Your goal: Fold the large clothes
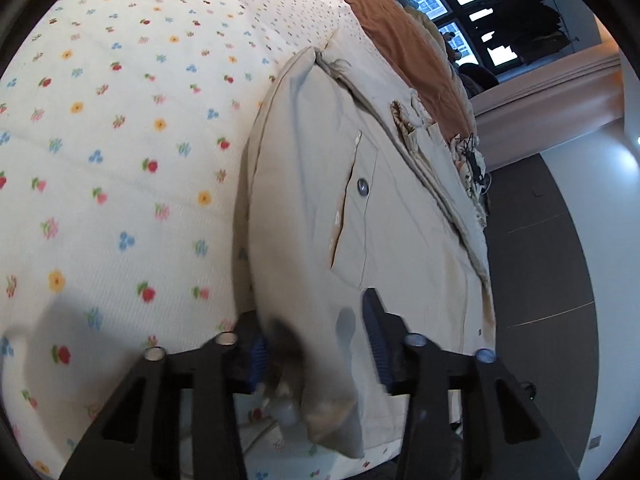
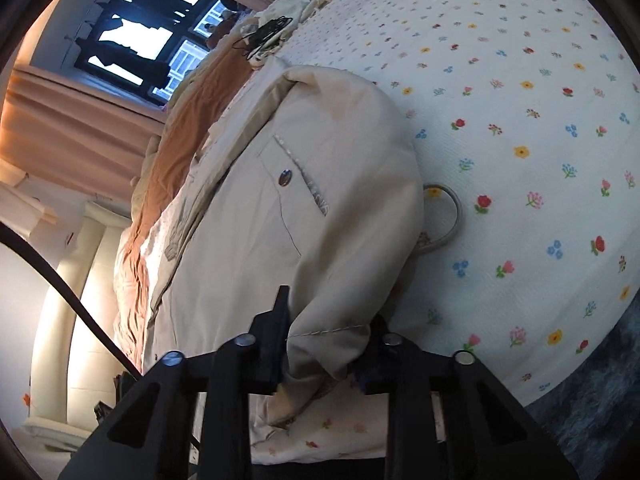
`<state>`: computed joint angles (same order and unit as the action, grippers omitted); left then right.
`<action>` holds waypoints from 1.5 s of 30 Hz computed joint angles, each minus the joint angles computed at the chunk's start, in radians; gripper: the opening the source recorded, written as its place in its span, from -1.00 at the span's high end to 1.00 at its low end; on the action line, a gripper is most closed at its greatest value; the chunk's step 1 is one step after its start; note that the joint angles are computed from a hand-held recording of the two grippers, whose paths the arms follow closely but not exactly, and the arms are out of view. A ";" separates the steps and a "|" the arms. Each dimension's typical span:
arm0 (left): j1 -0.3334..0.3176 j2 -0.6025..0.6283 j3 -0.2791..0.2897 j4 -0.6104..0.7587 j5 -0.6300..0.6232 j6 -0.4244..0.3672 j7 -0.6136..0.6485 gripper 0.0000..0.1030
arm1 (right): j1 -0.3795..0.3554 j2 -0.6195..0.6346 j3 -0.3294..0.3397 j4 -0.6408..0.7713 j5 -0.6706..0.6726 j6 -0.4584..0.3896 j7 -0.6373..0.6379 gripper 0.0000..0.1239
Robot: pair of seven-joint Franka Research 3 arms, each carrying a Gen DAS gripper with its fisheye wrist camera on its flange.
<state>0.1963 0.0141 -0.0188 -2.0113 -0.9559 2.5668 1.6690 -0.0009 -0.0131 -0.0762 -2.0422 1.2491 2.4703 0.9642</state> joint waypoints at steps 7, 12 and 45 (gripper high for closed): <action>-0.025 -0.060 0.003 -0.054 0.010 0.101 -0.020 0.76 | 0.017 -0.099 -0.015 -0.080 0.074 0.030 -0.105 0.87; -0.058 -0.115 0.028 -0.069 -0.070 0.141 0.051 0.79 | 0.025 -0.181 -0.050 -0.129 0.136 -0.018 -0.170 0.89; -0.405 -0.710 0.208 -0.312 -0.236 0.461 0.286 0.82 | -0.007 -0.526 -0.259 -0.329 0.255 -0.379 -0.516 0.89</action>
